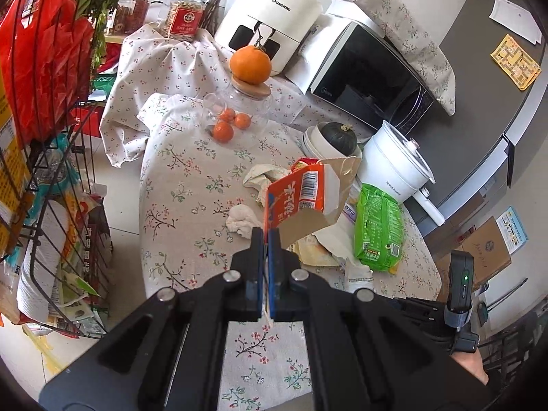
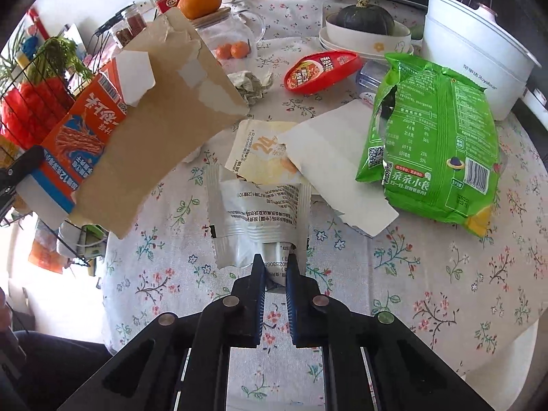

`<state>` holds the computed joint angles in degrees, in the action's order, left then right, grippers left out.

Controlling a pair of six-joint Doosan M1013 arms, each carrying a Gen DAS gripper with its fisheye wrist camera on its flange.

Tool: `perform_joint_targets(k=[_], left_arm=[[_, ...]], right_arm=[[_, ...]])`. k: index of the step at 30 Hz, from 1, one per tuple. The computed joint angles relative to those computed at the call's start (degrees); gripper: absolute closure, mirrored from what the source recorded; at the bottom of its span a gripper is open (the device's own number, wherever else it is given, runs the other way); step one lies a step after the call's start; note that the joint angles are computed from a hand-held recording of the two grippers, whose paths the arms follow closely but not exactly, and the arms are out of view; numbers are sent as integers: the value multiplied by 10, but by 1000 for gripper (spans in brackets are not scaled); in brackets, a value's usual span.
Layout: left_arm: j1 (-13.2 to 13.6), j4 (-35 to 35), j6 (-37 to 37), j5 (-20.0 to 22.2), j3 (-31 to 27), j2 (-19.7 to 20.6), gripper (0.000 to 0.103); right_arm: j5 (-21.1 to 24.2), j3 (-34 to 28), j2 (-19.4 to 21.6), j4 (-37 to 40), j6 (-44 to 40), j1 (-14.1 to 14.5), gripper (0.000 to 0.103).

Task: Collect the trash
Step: 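Grasp the white sachet packet with the right tool, then carry the carton to the bin and open the left tool while the right tool carries the sachet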

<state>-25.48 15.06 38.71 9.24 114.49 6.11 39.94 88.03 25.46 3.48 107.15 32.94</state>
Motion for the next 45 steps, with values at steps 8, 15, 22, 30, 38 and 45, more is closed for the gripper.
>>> perform_joint_targets(k=[8, 15, 22, 30, 38, 45], left_arm=[[-29, -152, 174, 2, -22, 15, 100], [-66, -261, 315, 16, -49, 33, 100], [-99, -332, 408, 31, -78, 54, 100], [-138, -385, 481, 52, -115, 84, 100], [-179, -378, 497, 81, -157, 123, 100], [-214, -352, 489, 111, -196, 162, 100]], right_arm=[[-15, 52, -51, -39, 61, -21, 92], [-23, 98, -89, -75, 116, -46, 92], [-25, 146, -131, -102, 163, -71, 92], [-20, 207, -182, -126, 211, -106, 92], [-9, 269, -229, -138, 255, -149, 92], [3, 309, -255, -134, 272, -181, 91]])
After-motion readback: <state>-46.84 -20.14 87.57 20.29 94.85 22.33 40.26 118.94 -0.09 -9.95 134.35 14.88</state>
